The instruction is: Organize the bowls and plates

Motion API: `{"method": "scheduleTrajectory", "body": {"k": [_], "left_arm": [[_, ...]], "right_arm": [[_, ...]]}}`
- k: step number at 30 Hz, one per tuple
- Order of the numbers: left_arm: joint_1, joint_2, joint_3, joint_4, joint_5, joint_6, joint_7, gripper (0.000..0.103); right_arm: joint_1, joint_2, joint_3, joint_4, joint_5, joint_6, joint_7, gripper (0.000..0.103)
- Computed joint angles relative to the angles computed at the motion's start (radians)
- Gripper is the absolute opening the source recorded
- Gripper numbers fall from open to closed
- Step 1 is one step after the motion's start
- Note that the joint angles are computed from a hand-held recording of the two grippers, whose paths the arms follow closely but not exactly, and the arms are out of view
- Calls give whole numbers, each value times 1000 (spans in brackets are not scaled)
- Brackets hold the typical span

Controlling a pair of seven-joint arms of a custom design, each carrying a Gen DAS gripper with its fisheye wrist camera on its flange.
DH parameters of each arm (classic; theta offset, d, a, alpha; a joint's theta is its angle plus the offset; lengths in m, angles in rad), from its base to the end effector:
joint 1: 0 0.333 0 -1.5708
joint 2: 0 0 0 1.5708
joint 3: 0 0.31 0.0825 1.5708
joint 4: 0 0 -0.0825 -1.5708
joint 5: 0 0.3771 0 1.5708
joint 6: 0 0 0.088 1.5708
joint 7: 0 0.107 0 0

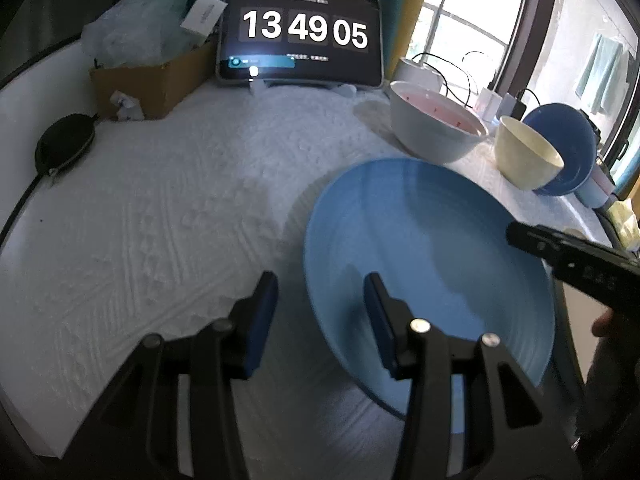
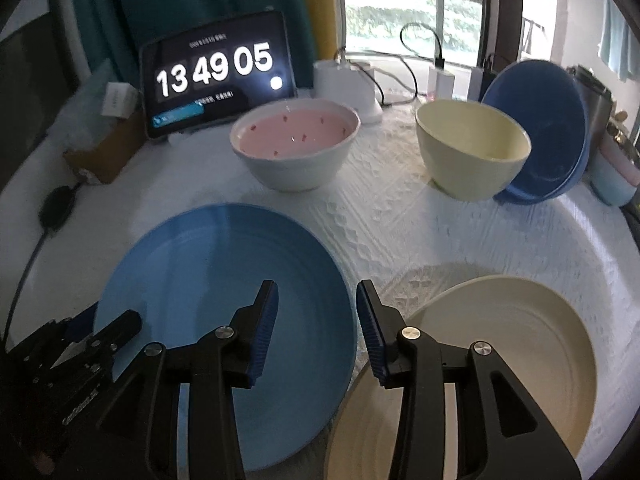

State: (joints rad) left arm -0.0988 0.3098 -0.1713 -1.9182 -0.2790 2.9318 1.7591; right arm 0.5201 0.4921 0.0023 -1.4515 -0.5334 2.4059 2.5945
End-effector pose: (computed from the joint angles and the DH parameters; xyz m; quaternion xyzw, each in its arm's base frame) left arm 0.6397 -0.1491 0.4132 -0.5995 0.7178 -0.3162 0.1594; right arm 0.6321 0.3597 0.4510 -0.6072 0.7319 -0.2192 0.2184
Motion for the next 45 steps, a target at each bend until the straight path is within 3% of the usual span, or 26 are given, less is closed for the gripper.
{"method": "scheduleTrajectory", "body": {"k": [11,16,20,45], "left_arm": [[57,1,-70,10,-128,-21,145,47],[40,-1,-57,10,-141,-22,163,46],[41,-3,-56,7,-160,-18,170,46],[53,-80,-100,-77,-294,85,292,46]], "right_arm": [[-3,60,6,83,66,-66,-63,49],[9,59,-1,83,50,-66,-71,41],[13,49,-4,70,41,-62,-58,36],[17,-87,8,-101,-72,35,35,35]]}}
